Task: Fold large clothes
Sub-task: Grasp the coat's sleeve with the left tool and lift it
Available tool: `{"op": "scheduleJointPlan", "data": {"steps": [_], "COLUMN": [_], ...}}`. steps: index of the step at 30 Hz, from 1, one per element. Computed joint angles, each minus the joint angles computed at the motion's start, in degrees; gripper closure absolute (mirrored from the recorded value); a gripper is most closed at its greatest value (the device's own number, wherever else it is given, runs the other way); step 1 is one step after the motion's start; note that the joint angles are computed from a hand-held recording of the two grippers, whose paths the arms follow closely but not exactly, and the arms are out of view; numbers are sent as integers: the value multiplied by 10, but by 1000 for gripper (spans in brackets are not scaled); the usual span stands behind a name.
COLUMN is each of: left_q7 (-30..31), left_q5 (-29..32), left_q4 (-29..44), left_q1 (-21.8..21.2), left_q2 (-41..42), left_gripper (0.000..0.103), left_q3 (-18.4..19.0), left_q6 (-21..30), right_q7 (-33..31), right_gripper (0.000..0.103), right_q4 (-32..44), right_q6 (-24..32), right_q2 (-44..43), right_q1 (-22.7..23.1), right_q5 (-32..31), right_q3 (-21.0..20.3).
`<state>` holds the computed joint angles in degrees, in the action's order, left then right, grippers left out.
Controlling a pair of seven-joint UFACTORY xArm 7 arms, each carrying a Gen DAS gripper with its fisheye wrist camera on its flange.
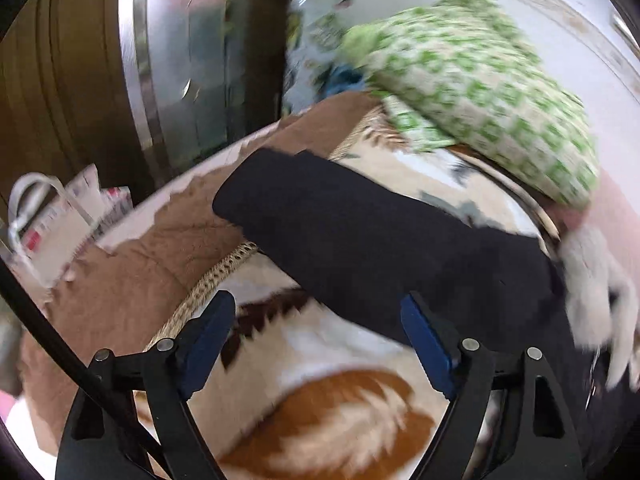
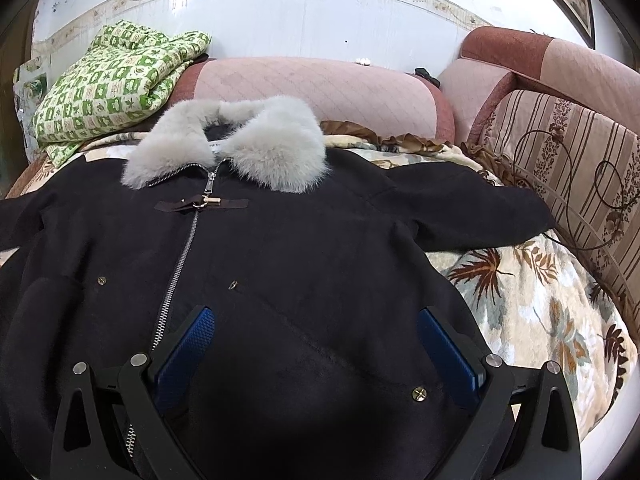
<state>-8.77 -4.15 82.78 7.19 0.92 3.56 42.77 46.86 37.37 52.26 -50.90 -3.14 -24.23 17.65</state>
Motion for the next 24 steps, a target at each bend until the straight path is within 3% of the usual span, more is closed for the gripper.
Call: {"op": "scheduleJointPlan", "data": {"steps": [7, 10, 19, 21, 23, 24], "left_q7": [31, 28, 16, 11, 10, 2], "left_q5": [-155, -159, -153, -153, -166, -161], "left_q4": [90, 105, 132, 143, 176, 181], "left_q1": [50, 57, 64, 66, 74, 72], "left_q2": [110, 131, 164, 172, 191, 193], "left_gripper": [27, 32, 32, 47, 68, 71], "left_q3": [0, -5, -15, -17, -23, -22], "left_q6": [41, 39, 23, 27, 62, 65], "right_q7": [-4, -6, -10, -9, -8, -8], "right_gripper": [1, 1, 1, 1, 1, 1], "right_q4": [-2, -2, -3, -2, -2, -2], "right_q6": [5, 7, 10, 12, 14, 14], "right_q2": [15, 22, 35, 38, 40, 41], "right_q1": [4, 7, 15, 17, 18, 19], "right_q5": [-4, -6, -11, -12, -13, -14], "right_q3": [2, 1, 0, 1, 1, 1]}}
